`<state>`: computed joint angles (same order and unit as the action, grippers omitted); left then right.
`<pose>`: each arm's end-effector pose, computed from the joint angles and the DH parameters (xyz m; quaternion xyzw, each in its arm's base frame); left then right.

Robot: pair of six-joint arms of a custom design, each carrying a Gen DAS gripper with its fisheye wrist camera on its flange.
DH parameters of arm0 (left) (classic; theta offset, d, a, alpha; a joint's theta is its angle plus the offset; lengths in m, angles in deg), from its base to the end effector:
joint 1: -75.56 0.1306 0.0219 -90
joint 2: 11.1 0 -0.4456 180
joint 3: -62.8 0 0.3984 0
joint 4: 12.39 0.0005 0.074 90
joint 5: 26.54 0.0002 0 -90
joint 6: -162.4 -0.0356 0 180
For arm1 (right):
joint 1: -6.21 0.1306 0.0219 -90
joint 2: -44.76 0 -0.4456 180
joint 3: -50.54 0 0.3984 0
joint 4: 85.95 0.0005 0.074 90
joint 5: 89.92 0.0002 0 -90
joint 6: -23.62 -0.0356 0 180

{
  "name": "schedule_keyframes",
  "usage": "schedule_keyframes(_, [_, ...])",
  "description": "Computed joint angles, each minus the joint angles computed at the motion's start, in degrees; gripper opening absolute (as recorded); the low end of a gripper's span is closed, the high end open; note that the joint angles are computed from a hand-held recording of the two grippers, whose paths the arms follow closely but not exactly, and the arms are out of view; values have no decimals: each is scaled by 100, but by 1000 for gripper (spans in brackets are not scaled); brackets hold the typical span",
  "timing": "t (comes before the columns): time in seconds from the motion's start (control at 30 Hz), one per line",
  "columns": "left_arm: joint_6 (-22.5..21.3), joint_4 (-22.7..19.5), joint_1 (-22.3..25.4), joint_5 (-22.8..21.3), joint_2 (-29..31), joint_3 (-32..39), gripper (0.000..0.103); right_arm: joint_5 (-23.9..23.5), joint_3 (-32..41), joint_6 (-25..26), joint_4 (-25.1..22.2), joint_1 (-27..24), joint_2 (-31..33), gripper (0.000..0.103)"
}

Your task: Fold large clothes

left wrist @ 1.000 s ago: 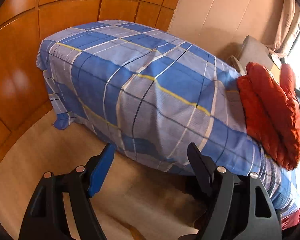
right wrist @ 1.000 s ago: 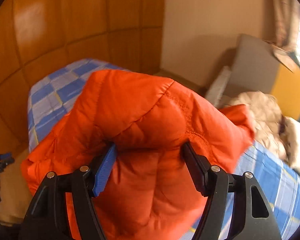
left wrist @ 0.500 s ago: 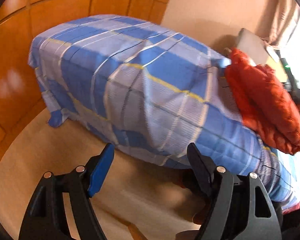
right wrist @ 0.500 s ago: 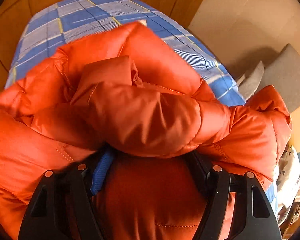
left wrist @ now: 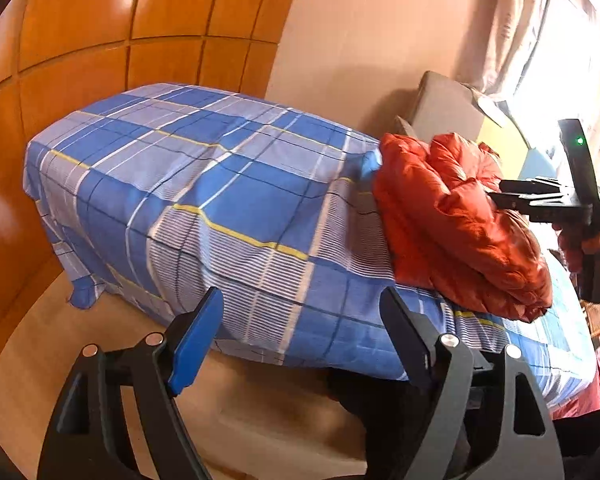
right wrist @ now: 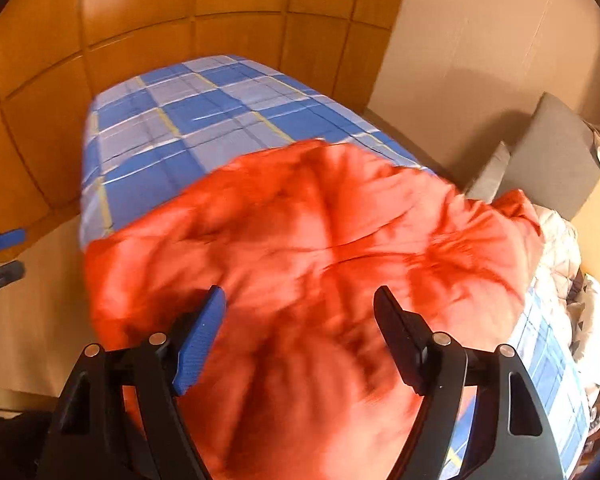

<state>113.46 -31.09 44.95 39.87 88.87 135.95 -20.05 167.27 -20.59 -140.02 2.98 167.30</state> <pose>0.4624 -0.2576 0.3135 -0.1596 0.8953 -0.0635 0.4111 0.7112 -0.0284 0.3729 -0.3874 0.8695 0.0474 0.3028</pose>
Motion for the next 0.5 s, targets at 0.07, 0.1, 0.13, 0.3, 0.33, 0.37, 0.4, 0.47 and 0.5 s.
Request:
schedule_keyframes(0.07, [-98,-47,-51,-63,9,103,81,219,-342,14,231,74,-149,76])
schedule_keyframes(0.1, [-134,-2,-60,-16,5,149,82,374,-428,-13,220,107,-137,76])
schedule_keyframes(0.13, [-140,-39,-83,-53,20,230,83,481,-475,-51,248,132,-111,76])
schedule_keyframes(0.3, [-280,-273,-175,-132,193,758,86,379,-774,-331,556,86,-273,82])
schedule_keyframes(0.33, [-345,-263,-188,-101,228,841,88,96,-725,-461,416,-1,-307,88])
schedule_keyframes(0.37, [-451,-214,-214,-97,267,933,90,-96,-727,-527,374,-66,-348,92])
schedule_keyframes(0.4, [-549,-240,-249,-163,323,1053,92,-423,-766,-679,393,-206,-436,93])
schedule_keyframes(0.47, [-726,-193,-264,-102,408,1204,94,-826,-727,-957,317,-424,-462,97])
schedule_keyframes(0.5, [-785,-171,-272,-41,451,1271,94,-1062,-623,-1160,148,-576,-416,98])
